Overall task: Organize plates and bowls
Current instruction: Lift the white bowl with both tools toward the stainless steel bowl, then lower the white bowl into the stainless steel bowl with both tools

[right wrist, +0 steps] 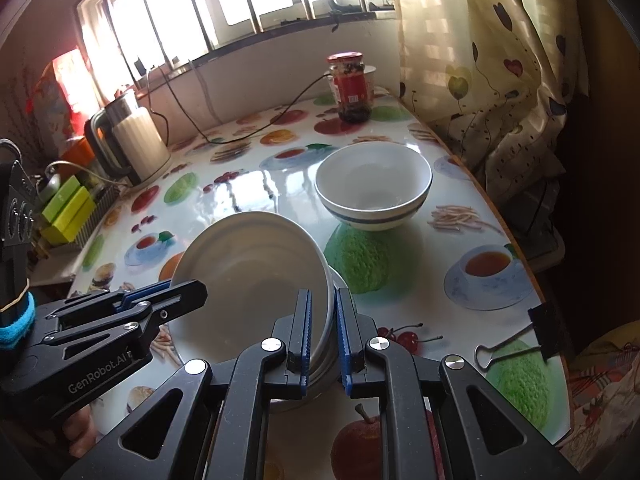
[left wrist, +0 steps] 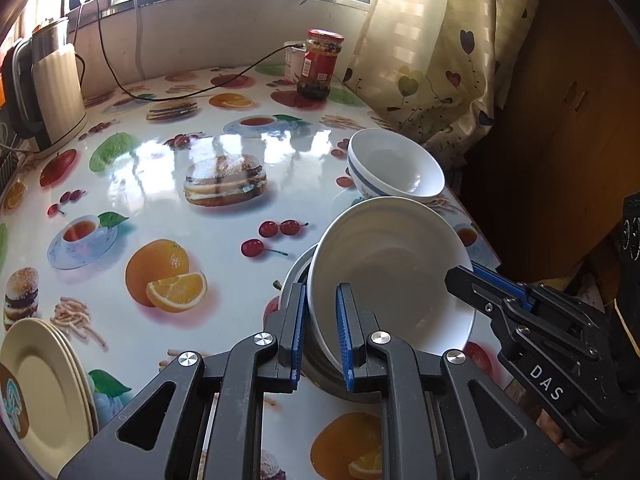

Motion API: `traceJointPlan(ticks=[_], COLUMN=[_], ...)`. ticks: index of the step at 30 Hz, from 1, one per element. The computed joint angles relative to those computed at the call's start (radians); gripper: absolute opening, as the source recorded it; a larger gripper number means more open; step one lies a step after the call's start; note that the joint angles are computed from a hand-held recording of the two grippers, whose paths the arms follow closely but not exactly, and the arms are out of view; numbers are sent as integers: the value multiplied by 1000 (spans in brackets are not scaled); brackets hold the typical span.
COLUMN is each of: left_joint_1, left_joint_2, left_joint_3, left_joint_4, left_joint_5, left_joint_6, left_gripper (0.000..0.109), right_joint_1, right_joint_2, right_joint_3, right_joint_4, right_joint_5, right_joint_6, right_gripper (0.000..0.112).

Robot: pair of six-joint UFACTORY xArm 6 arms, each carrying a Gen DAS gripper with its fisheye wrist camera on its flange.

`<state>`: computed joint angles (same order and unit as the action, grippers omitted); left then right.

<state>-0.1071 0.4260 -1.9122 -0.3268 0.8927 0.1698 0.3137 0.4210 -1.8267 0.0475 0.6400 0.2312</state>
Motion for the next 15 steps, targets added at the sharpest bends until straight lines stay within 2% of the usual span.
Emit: traceJointPlan(ticks=[15], left_joint_1=[7], left_joint_2=[10], left_joint_3=[-8], left_joint_4=[4], left_joint_5=[21], left_joint_6=[-7], left_gripper=[16], right_joint_1=[-1], right_joint_2=[29], right_joint_3=[-27], right_joint_4=[23], right_joint_5=[24], right_joint_6=[-13], right_gripper=[14])
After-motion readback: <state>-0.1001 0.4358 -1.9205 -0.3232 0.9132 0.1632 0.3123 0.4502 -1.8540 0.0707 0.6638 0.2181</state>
